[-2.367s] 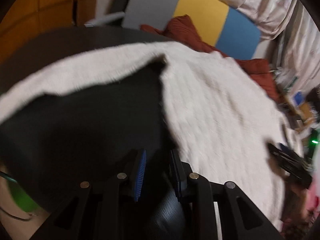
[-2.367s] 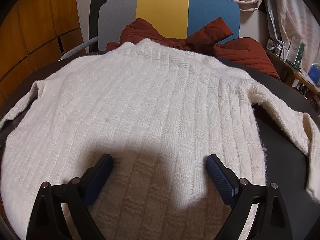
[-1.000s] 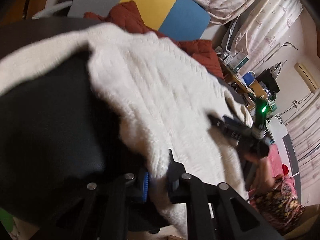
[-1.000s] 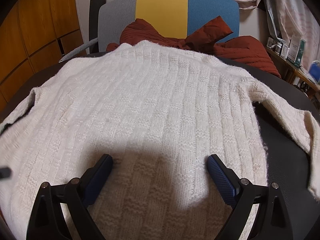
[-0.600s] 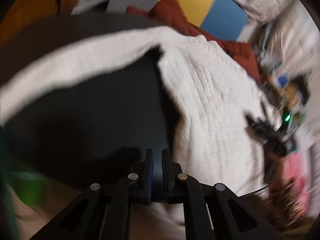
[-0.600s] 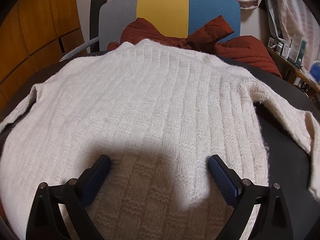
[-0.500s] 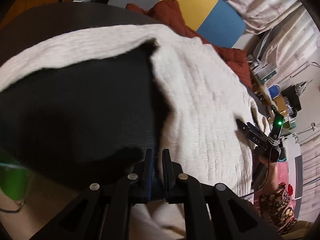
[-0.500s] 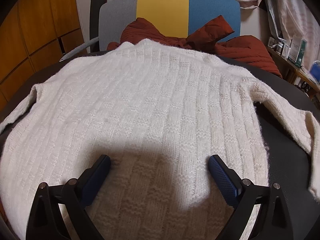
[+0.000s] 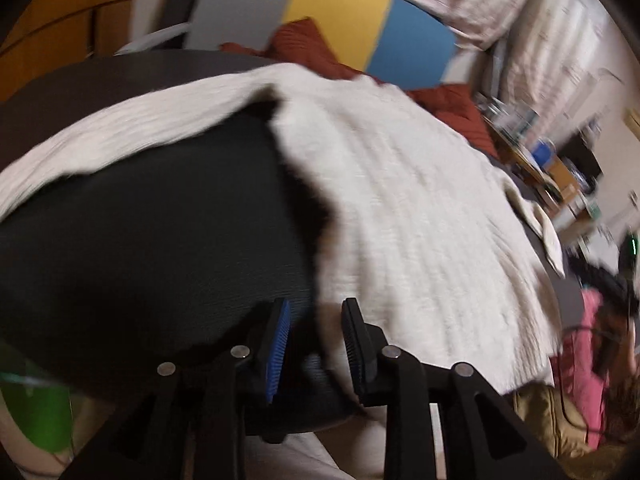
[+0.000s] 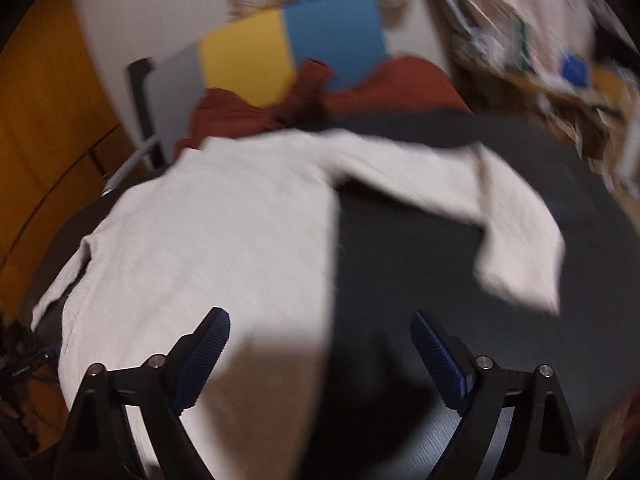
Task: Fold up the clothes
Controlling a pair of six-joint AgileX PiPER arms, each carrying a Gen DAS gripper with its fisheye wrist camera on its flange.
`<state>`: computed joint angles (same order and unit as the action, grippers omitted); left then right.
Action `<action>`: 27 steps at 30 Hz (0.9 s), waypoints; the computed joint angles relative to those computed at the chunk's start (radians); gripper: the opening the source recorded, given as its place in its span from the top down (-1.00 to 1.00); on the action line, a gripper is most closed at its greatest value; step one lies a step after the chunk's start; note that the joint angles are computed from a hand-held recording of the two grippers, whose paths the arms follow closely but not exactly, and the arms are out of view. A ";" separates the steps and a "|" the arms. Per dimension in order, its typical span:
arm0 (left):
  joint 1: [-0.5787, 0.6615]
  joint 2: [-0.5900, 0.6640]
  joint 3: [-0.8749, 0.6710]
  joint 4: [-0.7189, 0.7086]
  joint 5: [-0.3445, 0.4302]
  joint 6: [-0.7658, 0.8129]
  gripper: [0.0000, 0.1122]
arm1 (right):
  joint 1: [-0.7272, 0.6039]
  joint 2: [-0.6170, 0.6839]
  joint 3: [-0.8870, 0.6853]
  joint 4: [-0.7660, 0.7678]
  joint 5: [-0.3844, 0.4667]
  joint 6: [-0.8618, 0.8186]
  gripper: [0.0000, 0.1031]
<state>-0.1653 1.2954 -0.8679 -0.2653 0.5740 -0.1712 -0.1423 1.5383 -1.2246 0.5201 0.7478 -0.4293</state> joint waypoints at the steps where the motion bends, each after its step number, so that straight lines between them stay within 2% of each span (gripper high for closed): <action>1: 0.013 -0.004 0.010 -0.048 -0.012 0.038 0.48 | -0.041 -0.008 0.028 0.034 0.023 -0.023 -0.51; 3: 0.014 -0.006 0.021 -0.090 -0.023 0.085 0.44 | -0.095 -0.013 0.091 0.115 0.057 -0.087 -0.26; 4: 0.009 -0.010 0.026 -0.099 -0.027 0.100 0.44 | -0.104 -0.015 0.126 0.148 0.065 -0.115 -0.20; 7: -0.017 -0.012 0.050 -0.154 -0.057 0.181 0.41 | -0.071 -0.059 0.203 0.189 -0.001 -0.183 -0.20; 9: -0.067 -0.022 0.063 -0.052 -0.099 0.082 0.37 | -0.045 -0.074 0.231 0.220 -0.009 -0.227 -0.20; 12: -0.104 -0.034 0.072 0.053 -0.115 -0.030 0.36 | 0.006 -0.104 0.281 0.220 -0.050 -0.249 -0.20; 14: -0.111 -0.040 0.076 0.077 -0.117 -0.072 0.39 | 0.052 -0.113 0.284 0.175 -0.070 -0.226 0.01; 15: -0.107 -0.032 0.065 0.090 -0.103 -0.084 0.40 | 0.070 -0.115 0.283 0.150 -0.075 -0.212 0.34; 16: -0.103 -0.024 0.054 0.101 -0.089 -0.096 0.53 | 0.094 -0.119 0.279 0.096 -0.084 -0.169 0.58; 17: -0.098 -0.015 0.040 0.112 -0.070 -0.107 0.72 | 0.104 -0.113 0.274 0.069 -0.093 -0.152 0.59; 19: -0.057 0.007 -0.022 0.062 0.024 -0.048 0.89 | 0.117 -0.104 0.253 0.033 -0.089 -0.126 0.72; 21: -0.006 0.018 -0.076 -0.012 0.110 0.033 0.92 | 0.105 -0.114 0.220 -0.010 -0.078 -0.077 0.75; 26: 0.060 -0.042 -0.181 -0.011 0.273 0.054 0.93 | -0.025 -0.152 0.108 0.105 0.069 -0.130 0.85; 27: 0.042 -0.035 -0.194 0.036 0.296 0.018 0.93 | -0.023 -0.145 0.097 0.089 0.082 -0.113 0.86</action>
